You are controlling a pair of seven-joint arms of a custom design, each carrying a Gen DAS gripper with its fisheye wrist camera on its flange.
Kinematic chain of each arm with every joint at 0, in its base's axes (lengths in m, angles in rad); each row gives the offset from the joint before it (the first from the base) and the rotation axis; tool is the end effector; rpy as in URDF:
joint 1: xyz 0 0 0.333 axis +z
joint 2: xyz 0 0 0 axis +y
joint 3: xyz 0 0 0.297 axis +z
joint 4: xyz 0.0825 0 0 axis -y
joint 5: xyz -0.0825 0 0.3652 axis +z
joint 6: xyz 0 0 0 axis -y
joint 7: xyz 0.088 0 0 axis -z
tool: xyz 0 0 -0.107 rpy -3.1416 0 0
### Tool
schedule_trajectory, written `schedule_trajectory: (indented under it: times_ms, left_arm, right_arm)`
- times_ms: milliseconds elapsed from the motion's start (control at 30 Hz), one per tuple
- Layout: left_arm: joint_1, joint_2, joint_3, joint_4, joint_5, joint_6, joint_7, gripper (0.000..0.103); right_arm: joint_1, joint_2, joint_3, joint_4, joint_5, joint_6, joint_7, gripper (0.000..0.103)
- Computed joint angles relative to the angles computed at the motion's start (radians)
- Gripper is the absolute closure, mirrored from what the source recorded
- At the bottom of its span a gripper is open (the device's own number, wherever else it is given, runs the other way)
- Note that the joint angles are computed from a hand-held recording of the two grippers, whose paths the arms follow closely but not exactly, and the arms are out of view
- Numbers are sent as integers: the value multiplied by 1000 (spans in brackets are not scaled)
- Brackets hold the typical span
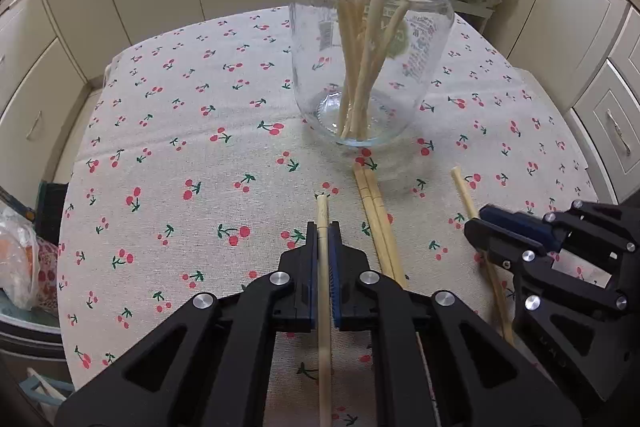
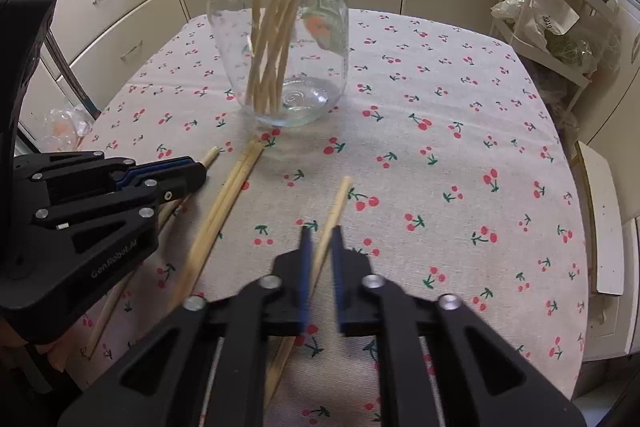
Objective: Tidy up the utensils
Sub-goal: 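Grasp a chopstick with the left gripper while the right gripper grasps another, then lift both chopsticks and carry them above the glass jar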
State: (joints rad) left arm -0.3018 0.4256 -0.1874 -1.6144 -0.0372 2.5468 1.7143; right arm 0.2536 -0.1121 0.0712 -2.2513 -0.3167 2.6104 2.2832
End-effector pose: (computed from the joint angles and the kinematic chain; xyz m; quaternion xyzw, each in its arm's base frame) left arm 0.6171 -0.3066 0.4313 -0.4632 0.8478 -0.2357 0.1056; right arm 0.4974 0.1754 0.4538 -0.6301 0.7330 -0.1699 0.1919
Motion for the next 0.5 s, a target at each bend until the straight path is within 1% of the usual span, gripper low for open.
schedule_trajectory:
  times_ms: [100,133,200,267,300,367,467,500]
  left_arm:
    - [25,-36,-19,-58,-49,86,25,98]
    - [44,-53,-37,-84,-89,133,51,98]
    - [72,-75,-63,-109,-158,189,99,98]
    - [108,-90,-101,-117,-255,247,167,98]
    - [119,-92,-114,-114,-294,260,194,98]
    - [150,-99,-151,-106,-399,297,262,98]
    - [190,-99,-207,-79,-556,352,376,98]
    - [192,-97,-214,-68,-590,363,401,98]
  right_arm:
    - [-7,-35,-8,-49,30,64,31,97]
    - [-11,-52,-11,-69,35,92,46,97]
    - [-22,-90,-15,-112,50,162,82,97]
    - [-42,-124,-8,-148,35,235,134,97]
    - [-69,-148,7,-173,1,291,188,97]
    - [-105,-172,29,-193,-39,355,251,97]
    - [-223,-208,111,-205,-151,445,394,97]
    - [-289,-223,161,-203,-205,470,457,97]
